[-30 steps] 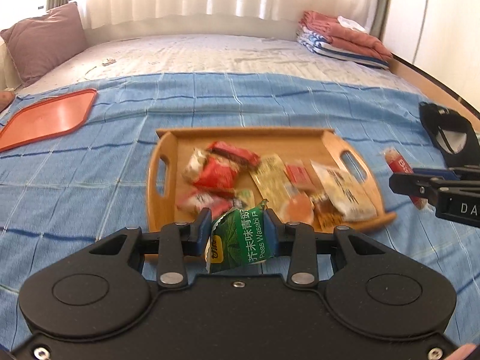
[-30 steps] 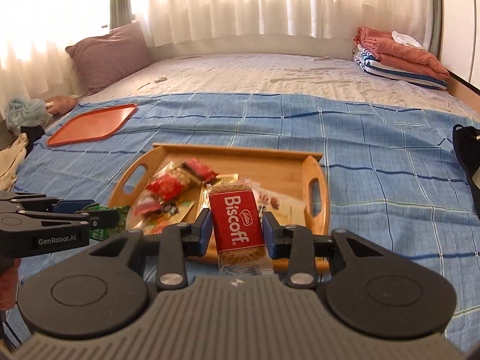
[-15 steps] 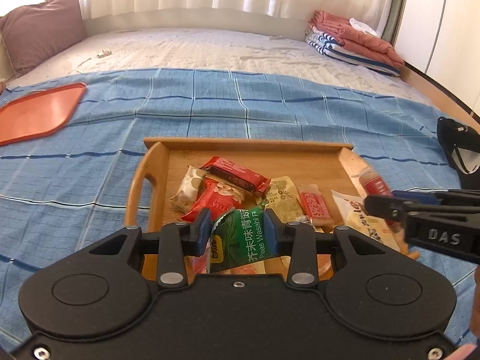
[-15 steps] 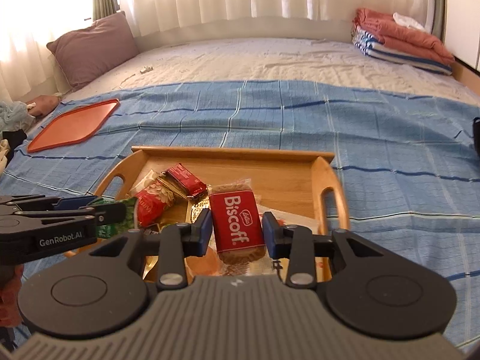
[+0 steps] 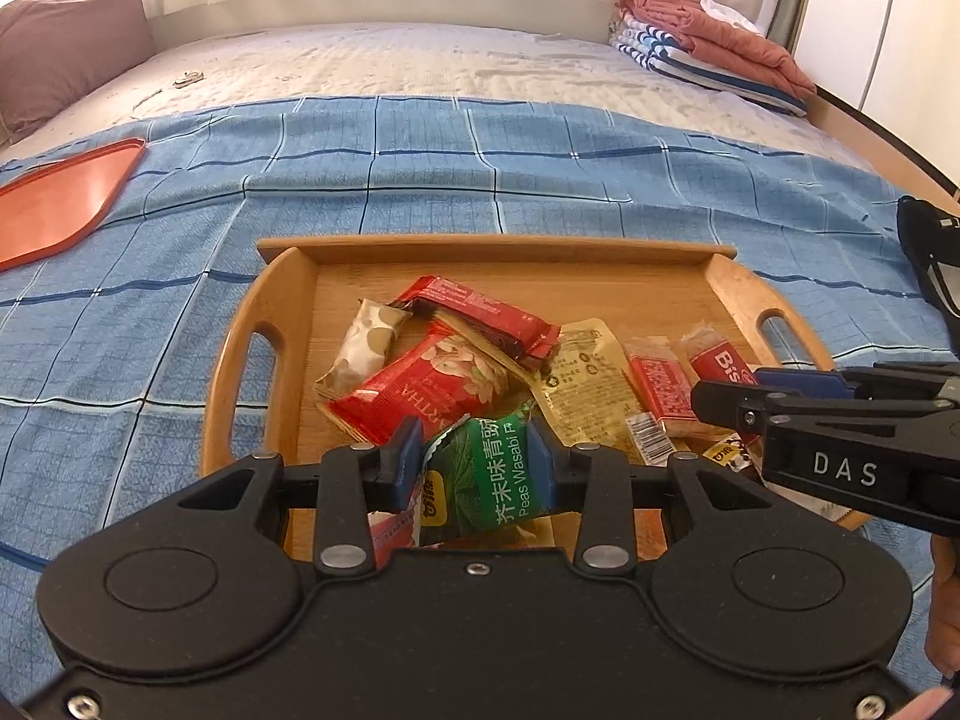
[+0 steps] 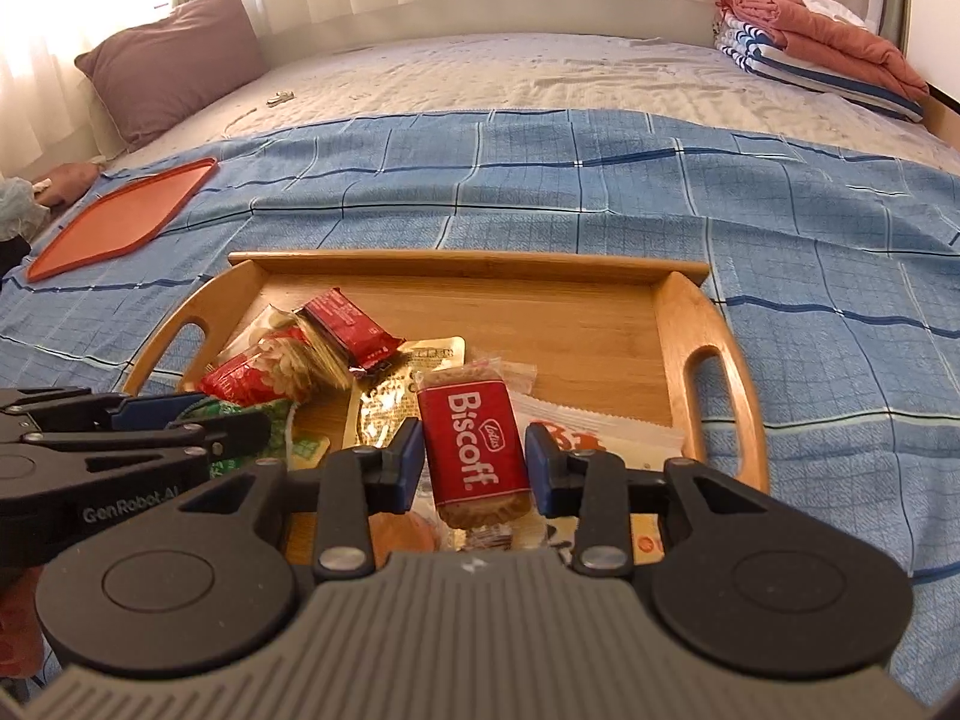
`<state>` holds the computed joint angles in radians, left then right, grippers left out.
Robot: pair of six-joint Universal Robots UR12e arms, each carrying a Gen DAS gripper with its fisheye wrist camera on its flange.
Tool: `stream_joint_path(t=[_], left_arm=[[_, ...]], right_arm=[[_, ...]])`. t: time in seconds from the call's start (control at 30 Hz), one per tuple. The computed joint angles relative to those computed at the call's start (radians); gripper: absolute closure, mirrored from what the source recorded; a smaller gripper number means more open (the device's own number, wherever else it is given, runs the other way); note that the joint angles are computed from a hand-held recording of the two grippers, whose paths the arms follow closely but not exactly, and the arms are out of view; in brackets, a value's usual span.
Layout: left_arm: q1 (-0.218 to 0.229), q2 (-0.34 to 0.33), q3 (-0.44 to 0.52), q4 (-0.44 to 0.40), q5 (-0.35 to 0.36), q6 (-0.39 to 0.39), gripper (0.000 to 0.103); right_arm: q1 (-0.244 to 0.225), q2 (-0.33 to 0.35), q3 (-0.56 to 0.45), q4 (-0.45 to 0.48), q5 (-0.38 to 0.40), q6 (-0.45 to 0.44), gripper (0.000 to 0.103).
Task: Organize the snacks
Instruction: 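Carry the wasabi pea bag with the left tool while the right tool carries the Biscoff pack over the tray, then open the left tool to drop the wasabi pea bag while the right tool releases the Biscoff pack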
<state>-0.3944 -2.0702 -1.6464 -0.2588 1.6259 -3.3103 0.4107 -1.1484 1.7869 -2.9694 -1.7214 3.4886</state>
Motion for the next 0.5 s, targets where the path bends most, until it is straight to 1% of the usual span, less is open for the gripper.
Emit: stream_joint_path(t=[0.37, 0.5], left_arm=[[0.0, -0.007, 0.006, 0.003, -0.001, 0.013, 0.067], [0.002, -0.006, 0.006, 0.007, -0.012, 0.011, 0.067]], right_arm=[[0.0, 0.007, -0.009, -0.001, 0.011, -0.006, 0.062], [0.0, 0.007, -0.009, -0.006, 0.016, -0.008, 0.062]])
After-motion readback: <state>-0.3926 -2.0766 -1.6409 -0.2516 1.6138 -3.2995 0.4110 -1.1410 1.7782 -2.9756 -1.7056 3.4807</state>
